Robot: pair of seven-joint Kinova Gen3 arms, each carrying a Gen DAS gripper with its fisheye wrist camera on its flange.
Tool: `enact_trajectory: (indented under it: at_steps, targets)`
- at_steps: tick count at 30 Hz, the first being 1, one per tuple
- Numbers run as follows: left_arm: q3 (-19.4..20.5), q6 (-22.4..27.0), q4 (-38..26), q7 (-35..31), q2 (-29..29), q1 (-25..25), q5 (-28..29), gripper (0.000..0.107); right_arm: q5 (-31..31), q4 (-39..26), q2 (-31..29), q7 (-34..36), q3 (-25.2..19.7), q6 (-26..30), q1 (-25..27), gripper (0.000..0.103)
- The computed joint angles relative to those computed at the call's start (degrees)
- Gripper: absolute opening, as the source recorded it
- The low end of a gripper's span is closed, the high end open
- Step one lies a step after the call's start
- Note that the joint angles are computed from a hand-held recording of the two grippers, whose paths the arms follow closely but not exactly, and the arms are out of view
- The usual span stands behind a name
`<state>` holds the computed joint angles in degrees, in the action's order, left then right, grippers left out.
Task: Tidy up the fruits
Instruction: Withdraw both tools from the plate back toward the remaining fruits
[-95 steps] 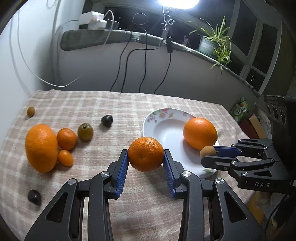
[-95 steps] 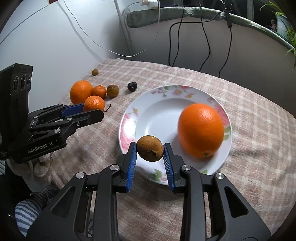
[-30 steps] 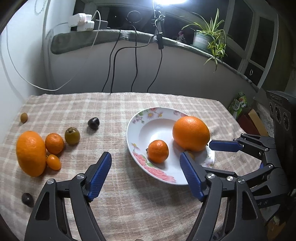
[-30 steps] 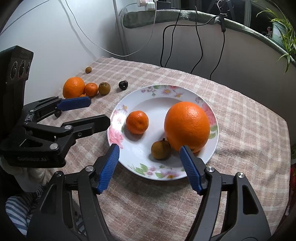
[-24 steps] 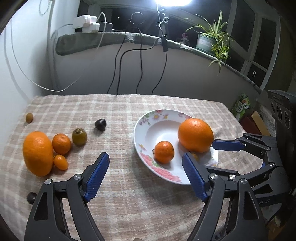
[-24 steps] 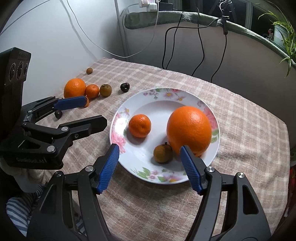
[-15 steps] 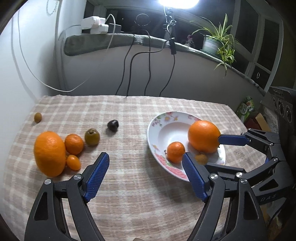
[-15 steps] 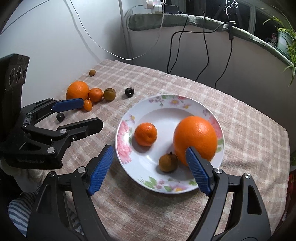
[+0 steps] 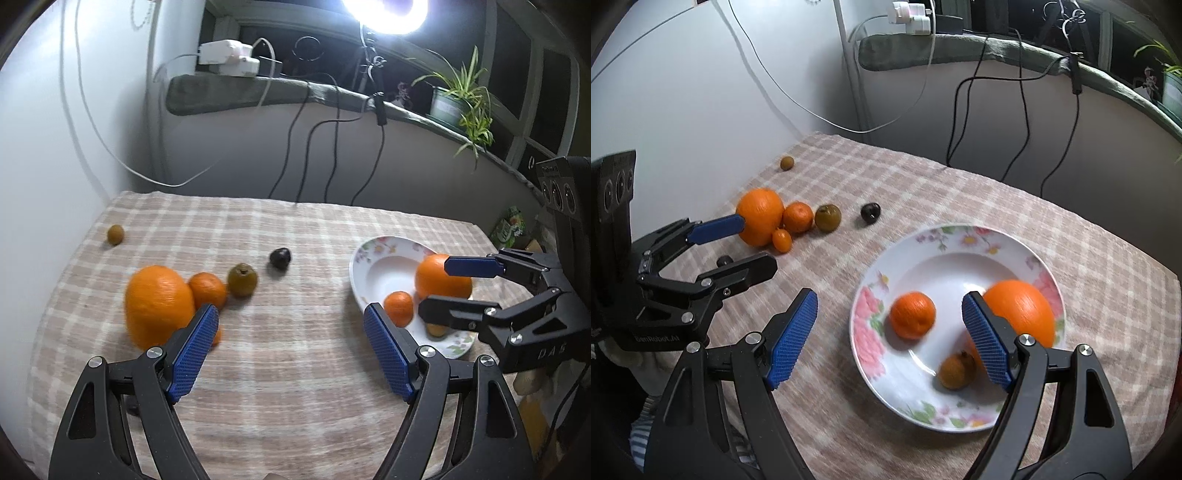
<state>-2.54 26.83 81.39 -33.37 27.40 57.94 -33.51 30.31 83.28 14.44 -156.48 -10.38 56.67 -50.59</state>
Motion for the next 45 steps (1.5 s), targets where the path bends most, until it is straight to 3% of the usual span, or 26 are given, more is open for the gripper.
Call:
enact_trajectory:
  at_steps: [11,20,30,45]
  targets:
    - [-1.25,-1.52,4.98,2.51,-2.65,-2.05,-0.95,0.081,-4.23,-6.7,4.56,6.14,1.5,-3.03,1.67,0.083]
    - [0.53,-3.39,9.16,2.98,-4.51,-6.61,1.28,0.081,-11.32,-12.43,8.9,13.31,2.56,-6.21,3.53,0.083]
    - [3.95,-8.33,11.71,-4.74,-4.69,-13.04,10.7,0.08,-20.37,-19.74,14.69,21.5,2.49,-7.51,5.63,0.083]
    - [8.97,-12.48,12.61,-18.78,-3.17,-20.31,25.73,0.072,-27.52,-34.45,24.71,32.23,3.46,-2.18,4.99,0.083]
